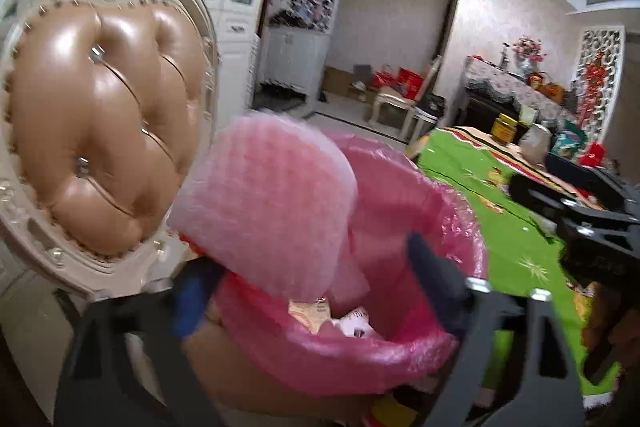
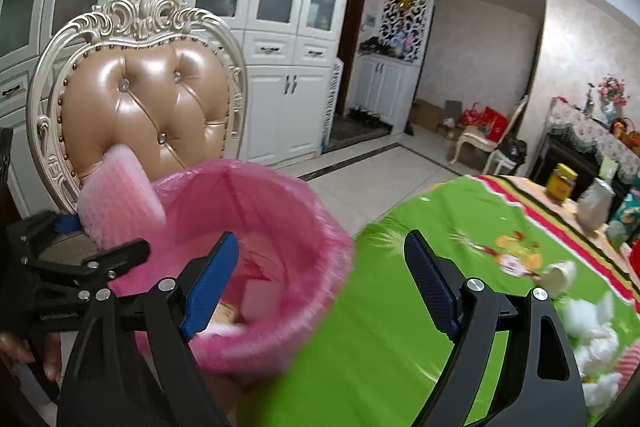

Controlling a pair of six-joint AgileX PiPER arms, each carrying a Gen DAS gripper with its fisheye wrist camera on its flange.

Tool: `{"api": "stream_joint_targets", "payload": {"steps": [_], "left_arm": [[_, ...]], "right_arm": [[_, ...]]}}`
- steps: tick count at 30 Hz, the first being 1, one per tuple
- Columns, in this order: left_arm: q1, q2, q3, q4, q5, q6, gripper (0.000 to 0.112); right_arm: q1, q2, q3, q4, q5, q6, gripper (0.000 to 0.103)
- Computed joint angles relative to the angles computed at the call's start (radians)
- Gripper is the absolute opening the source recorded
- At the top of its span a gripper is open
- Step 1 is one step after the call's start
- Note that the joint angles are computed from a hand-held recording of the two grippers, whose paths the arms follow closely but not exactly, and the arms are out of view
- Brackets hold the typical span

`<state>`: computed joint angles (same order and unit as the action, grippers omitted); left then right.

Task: Collect trash
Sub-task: 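Carry the fruit net and paper cup to the pink bin and release them, then move both open tools back over the trash on the table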

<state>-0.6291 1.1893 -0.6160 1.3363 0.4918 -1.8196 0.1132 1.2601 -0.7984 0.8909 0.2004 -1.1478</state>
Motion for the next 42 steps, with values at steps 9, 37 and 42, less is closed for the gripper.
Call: {"api": "stream_joint_targets", "payload": {"steps": [9, 37, 42], "left_arm": [[-0.061, 0.148, -0.111, -0.054, -0.041, 0.087, 0.097], [-0.601, 0.977, -1.28, -0.64, 0.224, 0.672, 0.098], [-0.586, 1.1, -1.49, -0.747, 0.318, 0.763, 0.098]], "right_arm": [[-0.639, -0.217, 0.127, 0.311, 0.437, -0.454, 0.081], [-1.559, 0.5, -0.4, 0.138, 0.796, -0.562, 0.082], [-1.521, 0.584, -0.522, 0.04, 0.821, -0.477, 0.082]]}}
